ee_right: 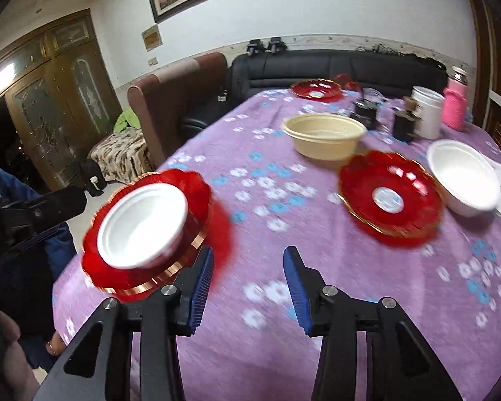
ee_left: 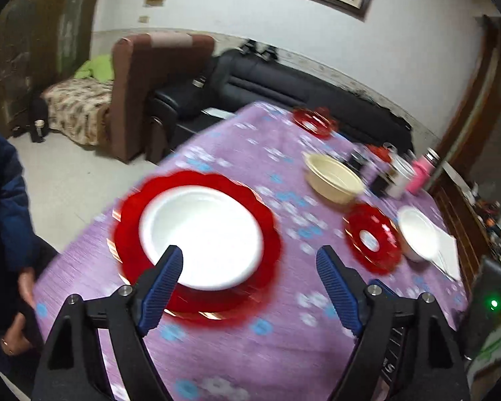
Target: Organize plates and bowls
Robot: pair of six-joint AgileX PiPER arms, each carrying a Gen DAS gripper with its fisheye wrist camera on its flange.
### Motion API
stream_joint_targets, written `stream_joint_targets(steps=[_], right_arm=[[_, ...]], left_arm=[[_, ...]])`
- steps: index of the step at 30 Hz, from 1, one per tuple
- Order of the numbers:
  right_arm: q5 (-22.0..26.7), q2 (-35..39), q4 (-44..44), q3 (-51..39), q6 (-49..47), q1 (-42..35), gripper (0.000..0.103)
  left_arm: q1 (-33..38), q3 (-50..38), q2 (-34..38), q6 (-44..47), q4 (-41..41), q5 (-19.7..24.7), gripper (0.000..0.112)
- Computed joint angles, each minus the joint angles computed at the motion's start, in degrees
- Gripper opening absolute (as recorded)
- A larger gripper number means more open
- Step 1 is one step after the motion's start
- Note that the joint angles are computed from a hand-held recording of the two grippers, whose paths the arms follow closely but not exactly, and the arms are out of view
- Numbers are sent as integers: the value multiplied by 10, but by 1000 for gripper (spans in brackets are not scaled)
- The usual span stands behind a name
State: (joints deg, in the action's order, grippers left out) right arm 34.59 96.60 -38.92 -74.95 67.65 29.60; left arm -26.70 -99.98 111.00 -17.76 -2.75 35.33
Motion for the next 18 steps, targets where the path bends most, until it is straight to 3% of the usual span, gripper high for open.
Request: stream_joint_targets(steps=[8, 18], right_arm=[[-33, -123, -53, 176, 88, -66, 47], [-77, -166, 20, 235, 22, -187, 47]], left_arm=[[-63, 2, 15, -1, 12, 26, 82], [-91, -26, 56, 0, 16, 47, 82]])
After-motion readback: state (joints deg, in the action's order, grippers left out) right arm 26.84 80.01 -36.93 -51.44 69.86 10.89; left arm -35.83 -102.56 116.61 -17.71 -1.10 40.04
